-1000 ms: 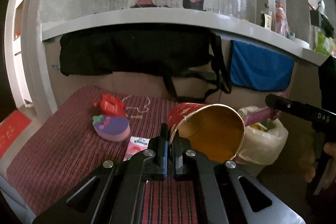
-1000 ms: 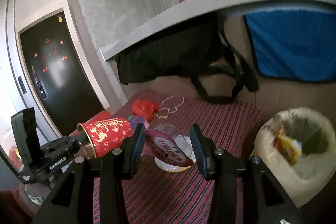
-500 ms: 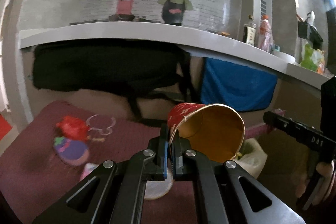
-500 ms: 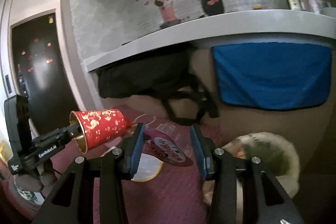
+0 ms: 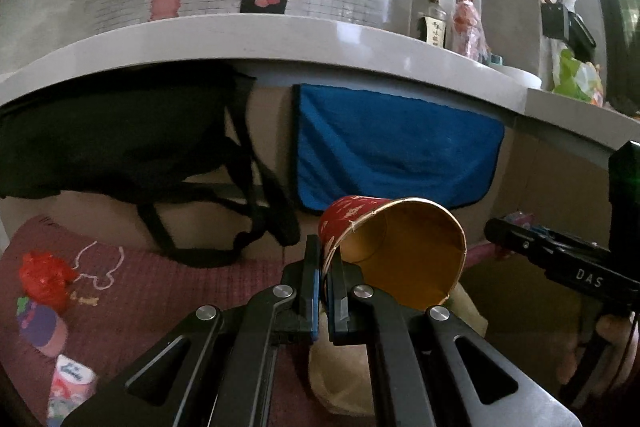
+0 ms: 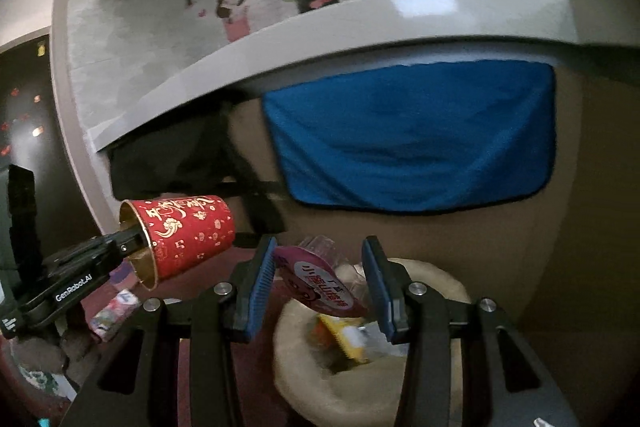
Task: Collect trash
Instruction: 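Carry the red cup and round wrapper over the bin bag with both tools, then open the right tool to drop the wrapper while the left tool drops the red cup into the bag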
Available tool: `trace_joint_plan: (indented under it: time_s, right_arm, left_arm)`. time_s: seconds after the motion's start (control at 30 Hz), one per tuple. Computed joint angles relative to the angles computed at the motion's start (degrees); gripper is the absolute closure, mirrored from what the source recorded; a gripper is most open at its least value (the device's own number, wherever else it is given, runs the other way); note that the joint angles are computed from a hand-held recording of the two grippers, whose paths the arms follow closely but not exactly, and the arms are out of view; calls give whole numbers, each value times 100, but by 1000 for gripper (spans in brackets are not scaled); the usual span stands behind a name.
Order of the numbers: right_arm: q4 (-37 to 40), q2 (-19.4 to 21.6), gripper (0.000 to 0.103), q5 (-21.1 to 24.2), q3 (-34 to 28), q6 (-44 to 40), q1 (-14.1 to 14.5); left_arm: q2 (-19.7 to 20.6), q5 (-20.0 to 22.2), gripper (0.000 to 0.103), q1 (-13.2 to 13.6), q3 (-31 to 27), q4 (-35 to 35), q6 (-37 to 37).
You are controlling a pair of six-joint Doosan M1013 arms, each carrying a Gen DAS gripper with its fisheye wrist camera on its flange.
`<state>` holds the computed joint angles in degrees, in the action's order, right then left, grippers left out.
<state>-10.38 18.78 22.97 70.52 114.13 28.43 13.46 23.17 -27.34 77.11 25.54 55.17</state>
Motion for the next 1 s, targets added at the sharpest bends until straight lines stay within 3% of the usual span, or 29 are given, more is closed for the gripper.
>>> trace_joint_plan:
  time_s: [0.67,1.0]
  right_arm:
    - [-503,-36,61,-78,347,727,-329]
    - [-387,-1,61,-121,361,736,-413]
  left_arm:
    - [493,581,101,-257,-516,-330,222]
    - [725,808,101,-260,-747,-862,593]
